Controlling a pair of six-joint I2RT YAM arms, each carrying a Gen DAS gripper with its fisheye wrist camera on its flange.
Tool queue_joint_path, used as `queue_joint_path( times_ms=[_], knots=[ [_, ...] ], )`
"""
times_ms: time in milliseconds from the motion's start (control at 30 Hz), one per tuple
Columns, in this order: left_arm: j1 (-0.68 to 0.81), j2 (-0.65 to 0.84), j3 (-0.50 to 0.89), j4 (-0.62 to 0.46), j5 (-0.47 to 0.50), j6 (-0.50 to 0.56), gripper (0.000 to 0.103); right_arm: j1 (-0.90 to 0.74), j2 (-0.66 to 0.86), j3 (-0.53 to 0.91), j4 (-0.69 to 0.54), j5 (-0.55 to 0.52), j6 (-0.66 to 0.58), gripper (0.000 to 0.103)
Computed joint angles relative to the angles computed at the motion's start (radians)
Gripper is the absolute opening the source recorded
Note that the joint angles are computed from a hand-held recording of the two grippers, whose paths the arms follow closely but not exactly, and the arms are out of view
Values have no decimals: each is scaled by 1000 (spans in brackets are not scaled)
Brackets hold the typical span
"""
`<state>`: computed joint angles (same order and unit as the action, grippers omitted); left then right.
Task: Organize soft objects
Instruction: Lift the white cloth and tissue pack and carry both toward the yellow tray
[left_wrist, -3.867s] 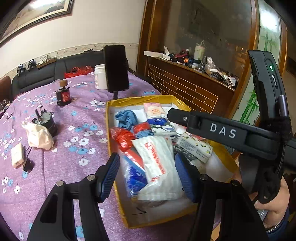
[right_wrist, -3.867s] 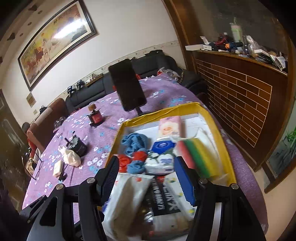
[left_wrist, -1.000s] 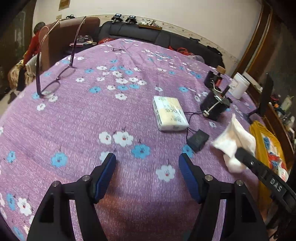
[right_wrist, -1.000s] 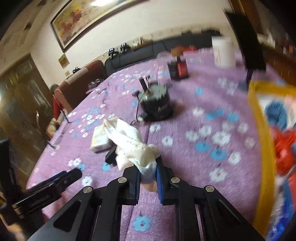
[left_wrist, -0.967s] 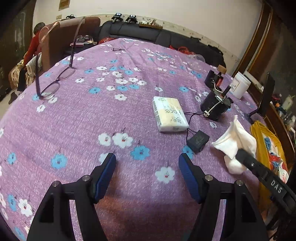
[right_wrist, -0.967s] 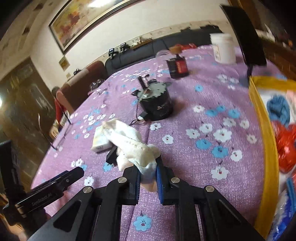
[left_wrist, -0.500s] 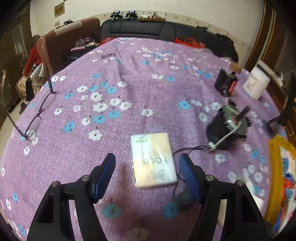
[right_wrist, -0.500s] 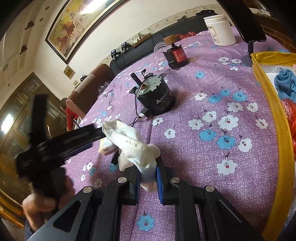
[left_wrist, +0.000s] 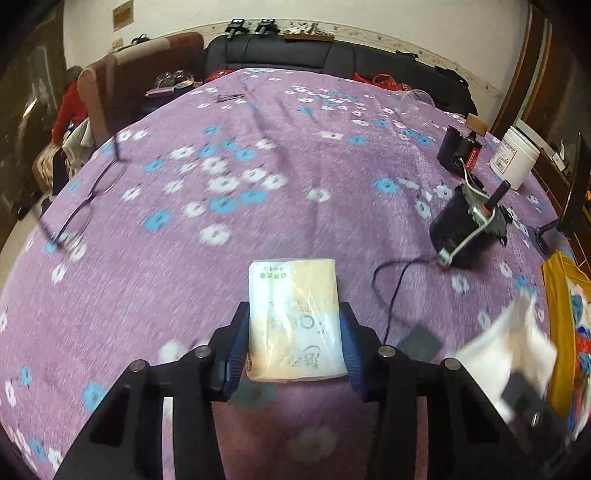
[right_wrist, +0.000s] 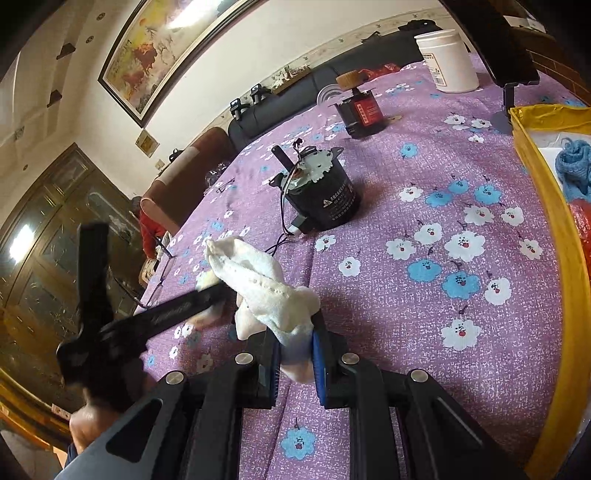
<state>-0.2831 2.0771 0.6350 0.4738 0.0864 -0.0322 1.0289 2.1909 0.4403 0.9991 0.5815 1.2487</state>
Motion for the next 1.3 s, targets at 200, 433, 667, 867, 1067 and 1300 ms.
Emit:
queue_joint_path(
  times_ms=[200,433,667,867,1067,1300],
  knots=[
    [101,-89,-197,94,72,85,45,23,-11,-5,-3,30,-3,16],
    [128,-116,-423,326,102,139,45,83,-91,32,-222,89,32,16],
    [3,82,-532,736,-26,115,45,207,-130,120,-519,222,113,16],
    [68,87,-536,750,69,131,45,212,-123,103,-484,233,118,16],
    [87,110,-540,782,98,129,45,224,-127,97,-488,258,142,16],
    [74,135,-552,828,71,113,45,237,-125,71,-425,279,127,16]
  ],
)
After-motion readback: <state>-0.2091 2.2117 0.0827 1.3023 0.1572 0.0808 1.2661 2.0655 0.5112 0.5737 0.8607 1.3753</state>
